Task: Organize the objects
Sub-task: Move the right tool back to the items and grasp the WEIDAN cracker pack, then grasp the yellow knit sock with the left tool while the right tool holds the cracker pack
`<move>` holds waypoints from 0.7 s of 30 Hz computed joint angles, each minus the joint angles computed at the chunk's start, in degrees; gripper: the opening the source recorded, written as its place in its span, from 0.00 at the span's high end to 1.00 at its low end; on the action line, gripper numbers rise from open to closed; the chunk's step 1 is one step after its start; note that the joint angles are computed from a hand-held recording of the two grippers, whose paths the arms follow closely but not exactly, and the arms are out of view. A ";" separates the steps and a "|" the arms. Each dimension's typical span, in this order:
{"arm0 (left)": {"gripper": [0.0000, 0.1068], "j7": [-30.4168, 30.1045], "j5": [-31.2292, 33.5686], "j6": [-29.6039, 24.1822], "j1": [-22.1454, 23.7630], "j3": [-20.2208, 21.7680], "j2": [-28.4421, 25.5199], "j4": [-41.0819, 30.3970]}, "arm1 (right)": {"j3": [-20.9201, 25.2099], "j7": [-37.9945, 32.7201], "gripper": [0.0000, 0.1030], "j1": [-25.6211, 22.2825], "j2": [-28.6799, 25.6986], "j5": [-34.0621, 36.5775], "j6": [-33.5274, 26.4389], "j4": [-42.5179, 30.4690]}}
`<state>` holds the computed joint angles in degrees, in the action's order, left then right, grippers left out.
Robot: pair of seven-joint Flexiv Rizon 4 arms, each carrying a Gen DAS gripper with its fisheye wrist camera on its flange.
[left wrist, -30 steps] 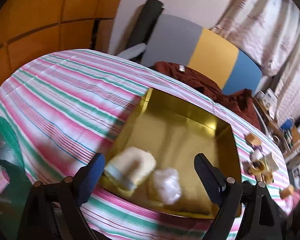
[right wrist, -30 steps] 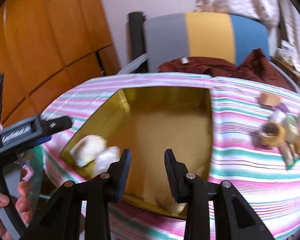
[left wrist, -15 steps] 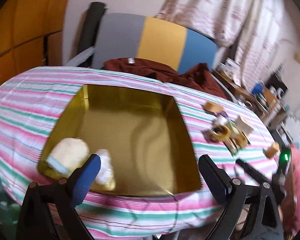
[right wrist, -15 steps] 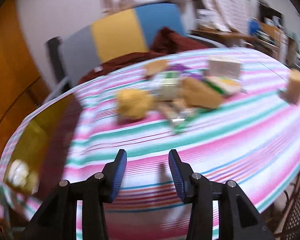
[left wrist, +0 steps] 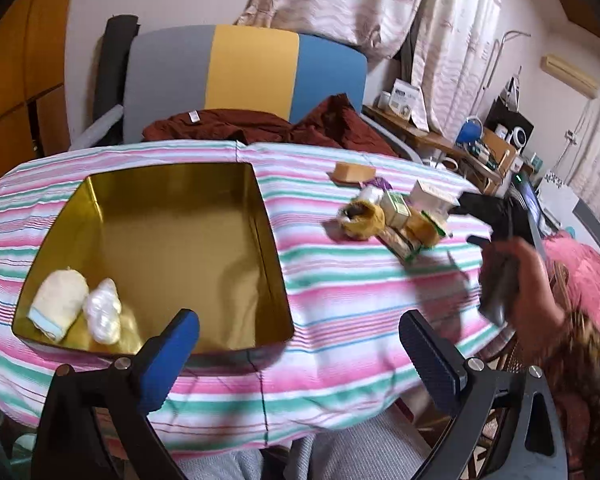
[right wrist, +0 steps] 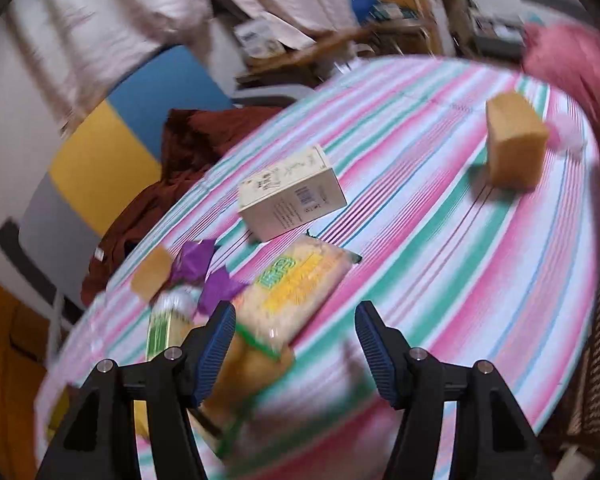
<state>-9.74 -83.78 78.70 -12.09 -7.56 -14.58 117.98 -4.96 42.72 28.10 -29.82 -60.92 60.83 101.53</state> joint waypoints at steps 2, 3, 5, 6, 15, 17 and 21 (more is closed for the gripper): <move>0.06 -2.52 3.11 -0.41 0.07 0.24 -0.10 0.47 | 1.08 -1.64 0.39 -1.31 -1.78 4.28 0.90 -1.85; 0.06 -3.39 4.13 -0.46 0.20 0.22 -0.11 0.67 | 1.94 -3.94 0.39 -1.97 -2.94 7.64 0.43 -3.32; 0.06 -4.70 5.68 -0.28 0.46 0.00 -0.09 0.99 | 2.41 -6.64 0.39 -2.24 -4.44 12.36 0.42 -5.19; 0.06 -4.97 6.06 -0.17 0.65 -0.16 -0.13 1.00 | 2.50 -8.11 0.39 -2.40 -5.32 14.38 0.60 -6.26; 0.06 -9.07 11.29 0.32 1.96 -0.99 -0.76 0.96 | -1.92 -16.71 0.39 1.12 -7.96 17.04 -1.12 -9.04; 0.06 -11.44 14.09 -0.37 2.41 -1.04 -1.20 0.58 | -3.62 -15.44 0.43 1.84 -7.30 14.58 1.62 -7.05; 0.06 -13.87 17.33 0.21 3.20 -2.24 -2.19 -0.57 | -6.55 -12.90 0.46 3.01 -5.45 7.83 5.76 -2.59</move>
